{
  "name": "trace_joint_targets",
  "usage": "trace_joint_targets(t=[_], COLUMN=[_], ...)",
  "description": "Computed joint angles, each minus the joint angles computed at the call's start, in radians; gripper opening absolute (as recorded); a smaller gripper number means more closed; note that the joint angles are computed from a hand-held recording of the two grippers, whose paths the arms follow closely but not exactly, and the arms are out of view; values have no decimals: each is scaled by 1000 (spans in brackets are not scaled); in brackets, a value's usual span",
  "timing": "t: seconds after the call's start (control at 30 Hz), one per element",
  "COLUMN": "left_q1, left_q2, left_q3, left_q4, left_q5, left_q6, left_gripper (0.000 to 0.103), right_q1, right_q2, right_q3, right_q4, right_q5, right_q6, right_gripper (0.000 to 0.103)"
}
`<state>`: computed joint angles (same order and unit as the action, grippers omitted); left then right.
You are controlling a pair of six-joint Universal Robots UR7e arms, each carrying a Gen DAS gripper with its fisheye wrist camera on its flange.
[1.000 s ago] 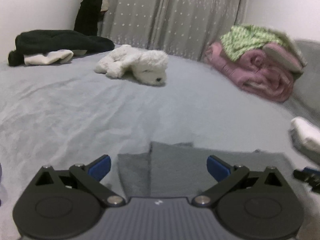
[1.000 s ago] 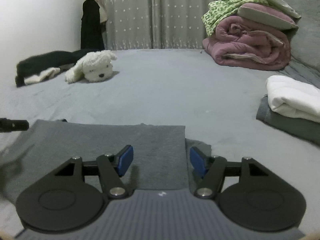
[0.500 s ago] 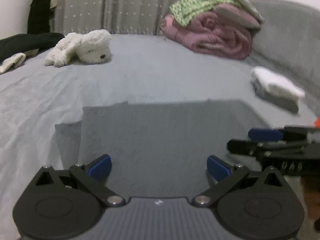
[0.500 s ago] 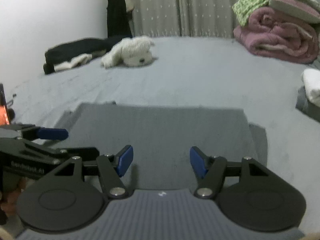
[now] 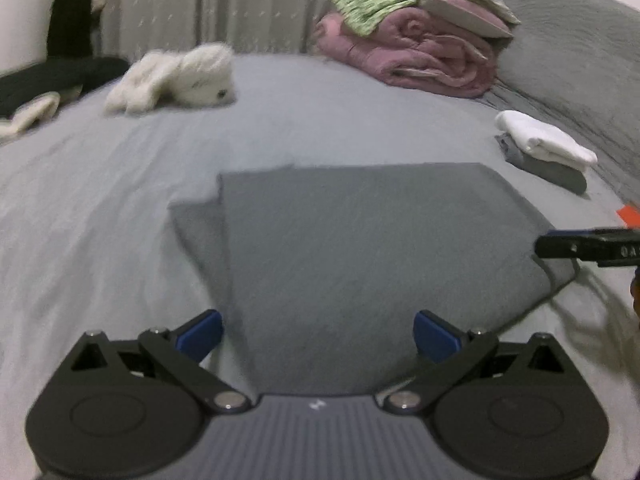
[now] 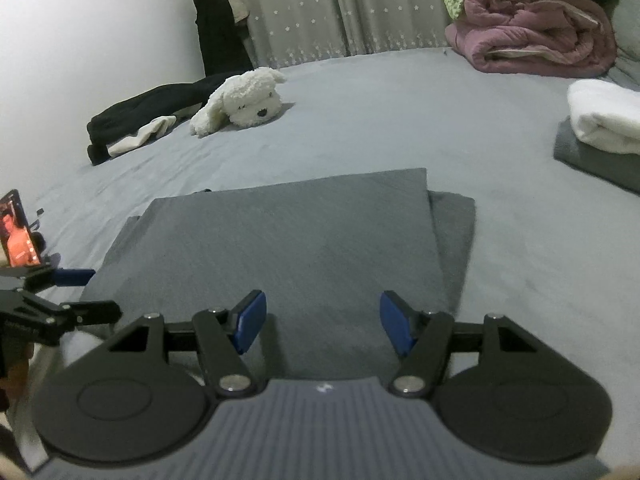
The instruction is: Fold clothes
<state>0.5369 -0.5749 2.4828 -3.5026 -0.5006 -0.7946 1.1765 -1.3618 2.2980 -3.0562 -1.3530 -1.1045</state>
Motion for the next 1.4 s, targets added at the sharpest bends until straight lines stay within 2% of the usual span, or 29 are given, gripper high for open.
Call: trace_joint_targets(t=[0.2,0.37,0.5,0.6,0.8,0.93,1.27,1.4], left_q1=[-6,7,30,44,51,61,70,79], left_q2=[-47,-110,-124,-143,-203,-219,-230,-224], left_q3=[82,139,155,139,96,77,55,58], left_q4=[-30,-76,-153,-97,117,181,231,177], left_q5=[-22,-53,-82,-87,-79,-74,-71,-76], left_q6=[-142,-267,-331,-373,-459,-491,-517,-486], left_gripper=[102,102,102,102,102,102,102,102], right_q1=[-13,12,28,41,66,83,123,136], right_q2=[-41,-50,-63,-67,-64,-52,-14,2], right_q3=[-5,-1,-11,-17,-31,-40,-55,-60], right_q4=[51,-9,-1,5,29,36,48,45], right_q5=[-12,-95,-124,-140,-155,-164,-193,-204], right_q6=[-4,37,90,123,154,171,200,211], right_gripper=[69,69,70,72,73,73,73,73])
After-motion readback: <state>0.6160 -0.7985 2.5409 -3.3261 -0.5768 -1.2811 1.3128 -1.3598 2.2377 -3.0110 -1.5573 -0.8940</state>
